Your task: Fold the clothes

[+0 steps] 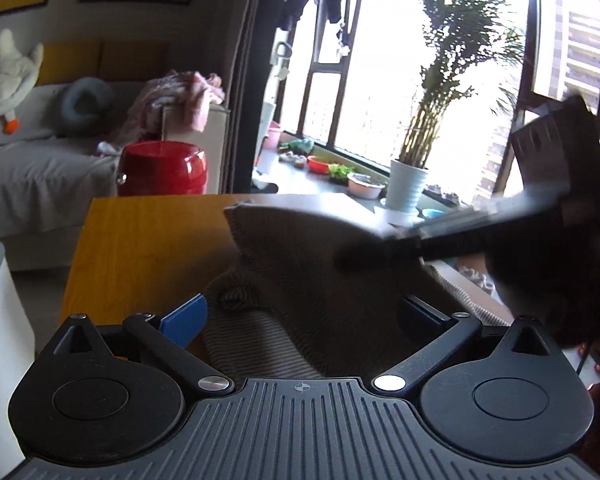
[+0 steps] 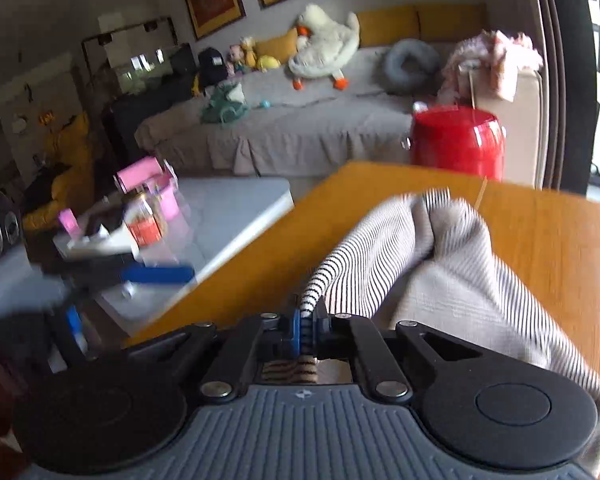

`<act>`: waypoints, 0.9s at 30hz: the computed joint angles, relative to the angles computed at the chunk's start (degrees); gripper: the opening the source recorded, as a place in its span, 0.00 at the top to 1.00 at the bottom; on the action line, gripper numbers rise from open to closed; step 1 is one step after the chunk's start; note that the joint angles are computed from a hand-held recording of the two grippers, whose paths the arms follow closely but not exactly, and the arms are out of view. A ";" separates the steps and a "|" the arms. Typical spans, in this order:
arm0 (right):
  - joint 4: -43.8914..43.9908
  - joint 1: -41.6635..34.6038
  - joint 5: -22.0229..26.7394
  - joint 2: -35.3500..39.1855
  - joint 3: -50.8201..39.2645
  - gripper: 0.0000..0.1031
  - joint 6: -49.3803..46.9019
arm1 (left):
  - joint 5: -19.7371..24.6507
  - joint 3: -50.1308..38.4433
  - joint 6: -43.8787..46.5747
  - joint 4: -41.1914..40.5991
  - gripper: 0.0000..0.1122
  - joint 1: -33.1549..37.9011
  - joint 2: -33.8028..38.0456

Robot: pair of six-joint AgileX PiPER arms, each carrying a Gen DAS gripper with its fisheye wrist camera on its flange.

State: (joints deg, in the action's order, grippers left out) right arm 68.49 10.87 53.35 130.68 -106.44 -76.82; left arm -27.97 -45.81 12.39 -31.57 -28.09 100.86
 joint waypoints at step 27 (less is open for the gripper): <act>-11.55 8.05 -38.42 4.36 5.68 0.91 -13.87 | -6.09 -18.99 -25.52 7.15 0.62 16.56 21.28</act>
State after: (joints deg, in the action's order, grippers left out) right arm 56.94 18.93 14.93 135.04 -100.76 -90.69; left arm -34.06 -64.80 -13.14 -24.42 -11.53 122.14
